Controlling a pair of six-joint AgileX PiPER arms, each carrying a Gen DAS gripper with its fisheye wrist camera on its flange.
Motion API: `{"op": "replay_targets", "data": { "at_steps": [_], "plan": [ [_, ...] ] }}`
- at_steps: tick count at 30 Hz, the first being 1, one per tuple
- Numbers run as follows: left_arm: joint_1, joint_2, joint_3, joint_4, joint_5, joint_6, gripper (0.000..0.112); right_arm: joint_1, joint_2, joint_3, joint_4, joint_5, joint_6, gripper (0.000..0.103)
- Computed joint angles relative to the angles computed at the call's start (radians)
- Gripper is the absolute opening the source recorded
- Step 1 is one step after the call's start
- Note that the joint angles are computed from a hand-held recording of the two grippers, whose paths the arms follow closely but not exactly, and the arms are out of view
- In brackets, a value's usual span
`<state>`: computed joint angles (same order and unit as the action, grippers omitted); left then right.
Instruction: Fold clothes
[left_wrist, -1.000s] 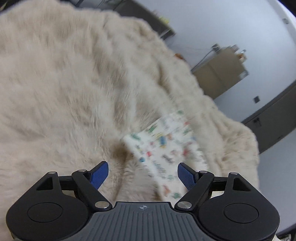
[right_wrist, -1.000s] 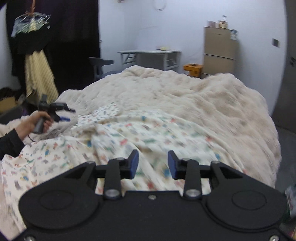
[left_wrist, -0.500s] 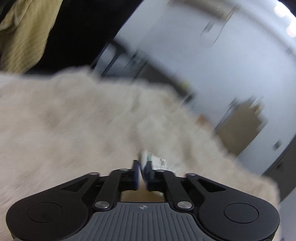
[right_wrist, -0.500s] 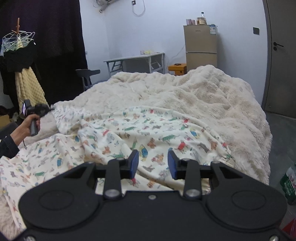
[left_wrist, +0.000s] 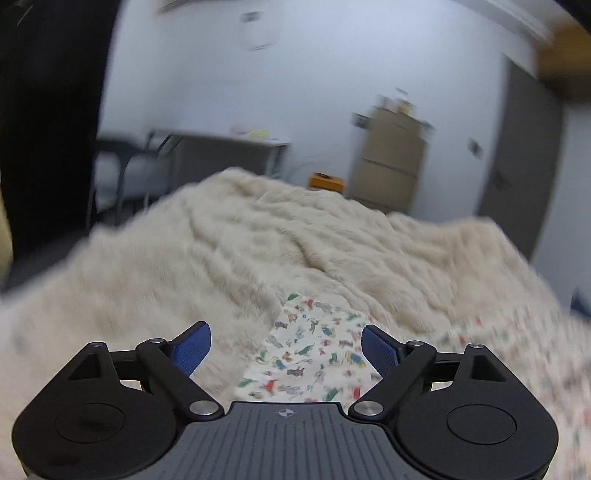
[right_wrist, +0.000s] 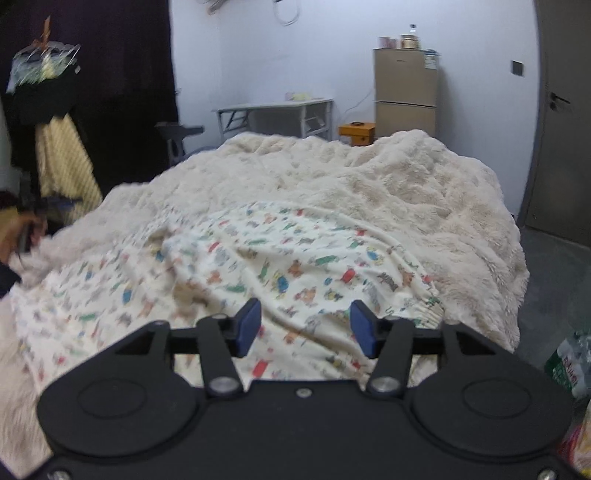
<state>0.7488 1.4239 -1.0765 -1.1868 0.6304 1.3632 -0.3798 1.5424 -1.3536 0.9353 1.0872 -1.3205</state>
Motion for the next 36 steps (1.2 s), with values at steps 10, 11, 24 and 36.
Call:
{"op": "replay_targets", "data": {
  "at_steps": [10, 11, 24, 36],
  "plan": [
    [0.136, -0.084, -0.209, 0.506, 0.061, -0.232, 0.103, 0.022, -0.028, 0.017, -0.020, 0.011, -0.033, 0.059],
    [0.132, -0.031, -0.227, 0.483, 0.110, -0.236, 0.103, 0.023, -0.028, 0.020, -0.018, 0.014, -0.037, 0.059],
    [-0.017, 0.658, -0.352, 0.261, 0.241, -0.317, 0.011, 0.048, -0.032, 0.033, -0.018, -0.029, -0.012, 0.059],
    [-0.209, 0.483, -0.229, 0.528, -0.238, -0.454, 0.043, 0.052, -0.036, 0.050, 0.004, -0.042, -0.027, 0.059]
  ]
}}
